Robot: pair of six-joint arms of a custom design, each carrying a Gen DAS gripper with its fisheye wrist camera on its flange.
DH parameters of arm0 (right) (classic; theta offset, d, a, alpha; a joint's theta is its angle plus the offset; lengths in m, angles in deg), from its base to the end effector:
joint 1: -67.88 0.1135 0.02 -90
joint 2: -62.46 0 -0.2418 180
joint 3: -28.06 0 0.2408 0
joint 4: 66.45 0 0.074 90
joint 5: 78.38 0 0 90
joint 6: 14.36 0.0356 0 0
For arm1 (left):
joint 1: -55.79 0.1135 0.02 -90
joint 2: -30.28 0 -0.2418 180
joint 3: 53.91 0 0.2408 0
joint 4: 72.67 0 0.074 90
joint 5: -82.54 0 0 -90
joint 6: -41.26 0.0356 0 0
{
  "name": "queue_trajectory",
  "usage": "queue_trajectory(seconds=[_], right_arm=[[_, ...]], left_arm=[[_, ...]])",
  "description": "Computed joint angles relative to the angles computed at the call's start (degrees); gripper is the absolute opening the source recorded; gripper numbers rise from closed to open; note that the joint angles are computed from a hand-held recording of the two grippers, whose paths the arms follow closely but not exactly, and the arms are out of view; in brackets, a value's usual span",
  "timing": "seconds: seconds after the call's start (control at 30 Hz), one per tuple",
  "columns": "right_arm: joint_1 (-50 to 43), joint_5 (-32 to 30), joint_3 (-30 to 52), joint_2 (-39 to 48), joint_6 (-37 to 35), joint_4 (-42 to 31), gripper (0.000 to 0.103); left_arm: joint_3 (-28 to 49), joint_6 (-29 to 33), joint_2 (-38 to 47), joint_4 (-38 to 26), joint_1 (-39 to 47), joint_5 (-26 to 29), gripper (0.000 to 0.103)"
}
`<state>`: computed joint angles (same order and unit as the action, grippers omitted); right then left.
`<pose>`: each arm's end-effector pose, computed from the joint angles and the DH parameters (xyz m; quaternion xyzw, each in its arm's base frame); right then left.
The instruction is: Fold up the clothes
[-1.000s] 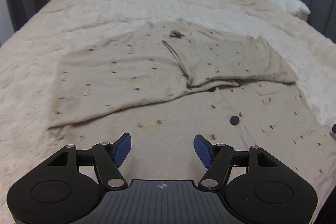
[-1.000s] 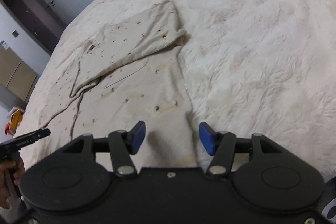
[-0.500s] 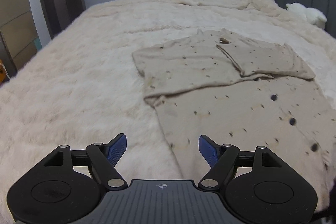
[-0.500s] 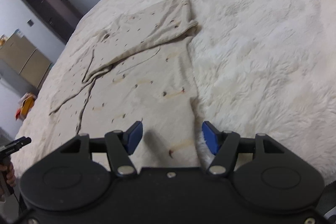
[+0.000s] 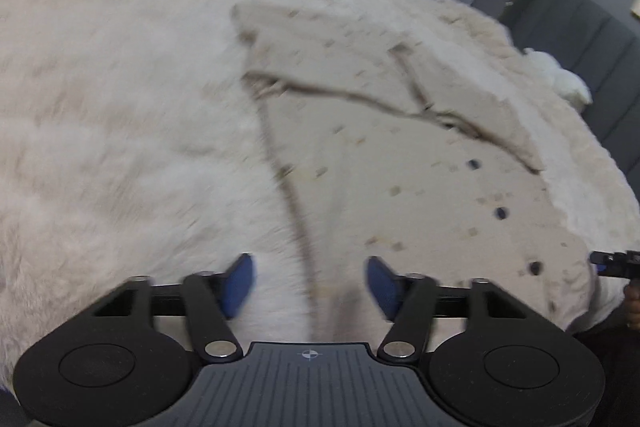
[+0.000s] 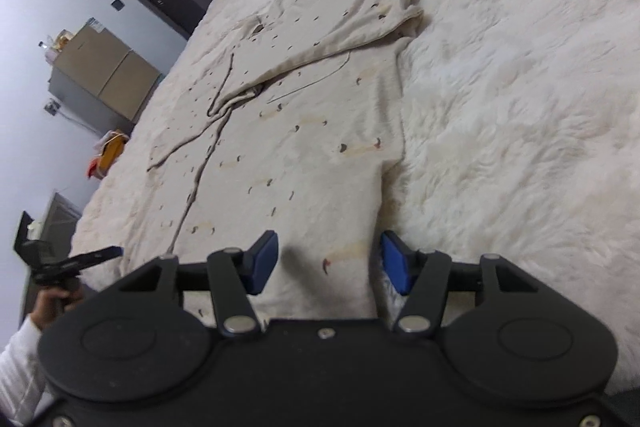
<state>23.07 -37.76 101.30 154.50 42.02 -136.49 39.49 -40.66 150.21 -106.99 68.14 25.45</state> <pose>0.2025 -0.1630 0.1804 0.0844 0.9046 0.3178 0.2712 0.4014 0.0681 0.1248 0.0367 0.9302 -0.2270 0.2861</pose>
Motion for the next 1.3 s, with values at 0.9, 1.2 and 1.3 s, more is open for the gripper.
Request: queue_trajectory(seconds=[0.9, 1.2, 1.3], right_arm=[[3.7, -10.1, 6.6, 19.2, -9.3, -15.6, 0.007], [2.5, -14.9, 9.0, 8.0, -9.3, -22.0, 0.002], [0.7, -17.0, 10.6, 5.8, -13.7, -28.5, 0.002]], left_arm=[[37.1, 15.0, 27.2, -41.0, -2.0, 20.5, 0.026], [35.4, 18.3, 20.9, -46.8, -0.4, 27.9, 0.001], [31.8, 18.4, 16.9, -45.7, 2.1, 32.8, 0.001]])
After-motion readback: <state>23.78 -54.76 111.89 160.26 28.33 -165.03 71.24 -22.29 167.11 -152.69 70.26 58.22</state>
